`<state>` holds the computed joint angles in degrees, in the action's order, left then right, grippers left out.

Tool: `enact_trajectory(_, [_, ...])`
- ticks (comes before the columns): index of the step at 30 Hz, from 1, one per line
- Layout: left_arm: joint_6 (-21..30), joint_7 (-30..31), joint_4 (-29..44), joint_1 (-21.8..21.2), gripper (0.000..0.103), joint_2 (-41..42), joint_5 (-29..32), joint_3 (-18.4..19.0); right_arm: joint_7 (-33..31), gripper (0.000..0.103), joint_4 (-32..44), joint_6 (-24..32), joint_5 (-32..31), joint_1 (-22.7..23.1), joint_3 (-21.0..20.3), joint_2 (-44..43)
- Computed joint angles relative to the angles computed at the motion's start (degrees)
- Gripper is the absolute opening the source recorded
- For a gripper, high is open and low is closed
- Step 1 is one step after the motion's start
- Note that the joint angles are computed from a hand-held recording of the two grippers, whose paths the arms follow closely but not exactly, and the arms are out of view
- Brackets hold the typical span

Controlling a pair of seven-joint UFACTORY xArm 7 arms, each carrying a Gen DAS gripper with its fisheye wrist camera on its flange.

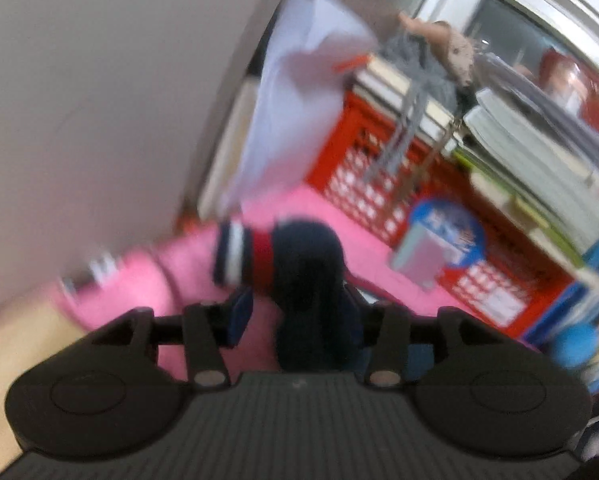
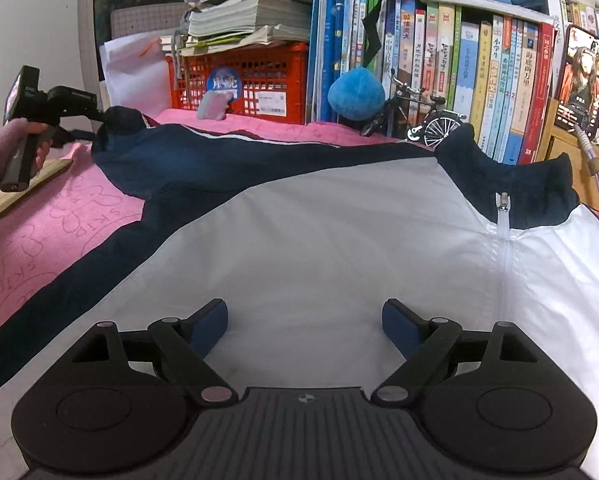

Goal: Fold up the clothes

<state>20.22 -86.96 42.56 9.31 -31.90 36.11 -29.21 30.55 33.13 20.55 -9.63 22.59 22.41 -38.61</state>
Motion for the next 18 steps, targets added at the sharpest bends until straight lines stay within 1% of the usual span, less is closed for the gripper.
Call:
enact_trajectory(1, [-1.94,-3.08,-0.20,0.16,0.051,0.88,0.46,0.74,0.00,0.085,0.02,0.02,-0.02,0.02,-0.01,0.02])
enact_trajectory(2, [-6.24,-5.69,-1.07,2.61,0.057,1.31,-0.04,0.02,-0.01,0.086,0.04,0.02,-0.04,0.02,-0.01,0.04])
enact_trajectory(3, [-11.69,-9.76,-2.43,5.26,0.066,1.83,-1.53,-0.78,-0.01,0.086,0.06,0.03,-0.06,0.03,-0.01,0.06])
enact_trajectory(4, [-16.03,-14.30,-3.33,8.38,0.070,2.50,-3.17,-2.43,-0.01,0.086,0.07,0.04,-0.07,0.03,0.00,0.08])
enact_trajectory(5, [-17.98,-17.62,-3.45,13.54,0.068,2.01,-3.79,-6.47,-0.01,0.086,0.07,0.04,-0.08,0.04,-0.01,0.08])
enact_trajectory(6, [-17.54,-19.56,-3.01,16.92,0.065,1.59,-5.51,-9.56,-0.08,0.086,0.08,0.02,-0.06,0.13,-0.07,0.12])
enact_trajectory(7, [-14.70,-19.16,-1.05,19.52,0.062,1.87,-4.95,-12.13,-0.15,0.087,0.03,-0.01,-0.01,0.23,-0.16,0.13])
enact_trajectory(8, [-11.47,-16.53,0.97,19.73,0.038,2.94,-4.68,-12.74,-0.24,0.087,0.00,-0.04,0.04,0.32,-0.25,0.14])
enact_trajectory(9, [-8.30,-14.44,3.14,19.70,0.024,3.76,-2.06,-13.17,-0.33,0.087,-0.01,-0.06,0.09,0.41,-0.34,0.16])
enact_trajectory(11, [-2.43,-10.67,6.95,23.64,0.024,1.19,7.88,-18.45,-0.51,0.088,-0.04,-0.06,0.20,0.55,-0.46,0.18])
enact_trajectory(12, [0.38,-8.90,8.92,24.72,0.024,0.53,13.61,-20.33,-0.55,0.088,-0.03,-0.05,0.26,0.61,-0.48,0.21])
enact_trajectory(13, [2.06,-5.41,10.52,26.70,0.025,-0.94,17.45,-22.60,-0.56,0.089,-0.07,-0.08,0.30,0.64,-0.45,0.22])
enact_trajectory(14, [4.90,0.47,12.84,27.32,0.030,-0.90,19.15,-24.18,-0.58,0.089,-0.08,-0.10,0.34,0.67,-0.44,0.24])
enact_trajectory(15, [8.56,4.67,14.23,26.43,0.035,1.54,18.45,-24.37,-0.64,0.089,-0.05,-0.07,0.37,0.70,-0.48,0.28])
enact_trajectory(16, [13.38,8.74,16.15,23.72,0.038,5.96,15.36,-23.16,-0.70,0.089,-0.03,-0.08,0.40,0.72,-0.52,0.33])
enact_trajectory(17, [15.80,10.42,16.63,20.63,0.039,7.97,12.89,-20.82,-0.72,0.089,-0.01,-0.08,0.41,0.71,-0.52,0.36])
enact_trajectory(18, [17.05,11.18,16.70,18.74,0.039,9.14,10.51,-19.08,-0.71,0.089,0.03,-0.06,0.42,0.68,-0.48,0.41])
